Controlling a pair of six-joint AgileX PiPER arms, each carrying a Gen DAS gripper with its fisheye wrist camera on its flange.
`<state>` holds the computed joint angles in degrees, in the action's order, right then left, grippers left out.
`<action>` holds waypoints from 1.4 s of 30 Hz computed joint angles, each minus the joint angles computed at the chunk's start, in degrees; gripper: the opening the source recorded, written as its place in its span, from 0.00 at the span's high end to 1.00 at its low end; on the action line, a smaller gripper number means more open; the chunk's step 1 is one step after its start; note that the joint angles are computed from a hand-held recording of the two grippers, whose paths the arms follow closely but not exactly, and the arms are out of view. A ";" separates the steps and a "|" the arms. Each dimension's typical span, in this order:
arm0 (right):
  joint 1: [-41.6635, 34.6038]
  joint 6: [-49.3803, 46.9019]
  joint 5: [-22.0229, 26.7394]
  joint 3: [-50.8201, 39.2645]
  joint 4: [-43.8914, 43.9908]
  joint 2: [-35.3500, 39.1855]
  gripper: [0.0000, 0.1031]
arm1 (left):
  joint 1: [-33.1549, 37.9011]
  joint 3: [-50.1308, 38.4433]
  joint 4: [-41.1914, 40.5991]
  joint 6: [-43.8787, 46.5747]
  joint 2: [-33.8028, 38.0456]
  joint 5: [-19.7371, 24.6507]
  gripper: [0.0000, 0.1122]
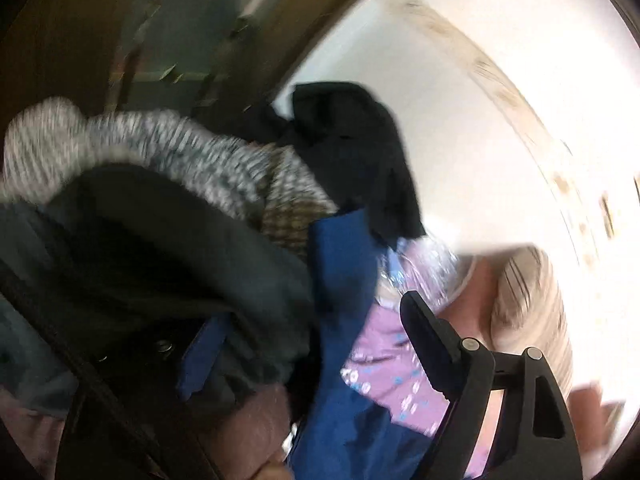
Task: Fold large clothes
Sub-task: 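Carry the held sleeve across the shirt body and lay it down with the right gripper, then grasp the other navy sleeve with the left gripper and lift it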
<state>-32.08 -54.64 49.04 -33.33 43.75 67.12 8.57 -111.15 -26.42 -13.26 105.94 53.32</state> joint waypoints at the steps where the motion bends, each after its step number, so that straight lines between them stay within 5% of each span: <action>1: -0.67 -0.89 0.62 0.06 0.56 -0.41 0.33 | 0.01 0.25 -0.34 1.80 -1.13 0.10 0.25; 6: -0.90 -1.94 0.15 0.80 1.16 -0.89 0.33 | 1.37 0.23 -6.15 9.54 -1.58 3.36 0.26; 10: -0.74 -2.38 -0.88 2.43 1.35 -1.21 0.33 | 3.02 9.75 -18.10 18.25 -7.70 2.88 0.29; 13: -0.80 -3.13 -0.82 2.94 1.20 -1.11 0.33 | 1.70 14.22 -20.12 23.08 -11.08 2.78 0.29; 21: -0.02 -4.32 -2.27 3.75 2.26 0.21 0.33 | -2.77 13.50 -14.63 20.26 -3.34 0.60 0.38; 29: 1.49 -3.66 -3.68 3.75 2.31 1.08 0.33 | -7.73 7.75 -3.32 11.97 4.16 -3.39 0.56; 31: 1.41 -3.92 -3.64 3.94 2.67 0.98 0.33 | -7.19 7.76 -8.22 15.51 4.97 -2.74 0.99; 42: -5.57 -6.14 1.57 1.51 3.84 1.83 0.35 | -11.64 9.69 -11.86 21.93 -0.54 -8.09 0.99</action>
<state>-37.65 -60.78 50.61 -31.82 47.60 68.95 -3.07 -101.46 -38.28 8.67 105.40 45.23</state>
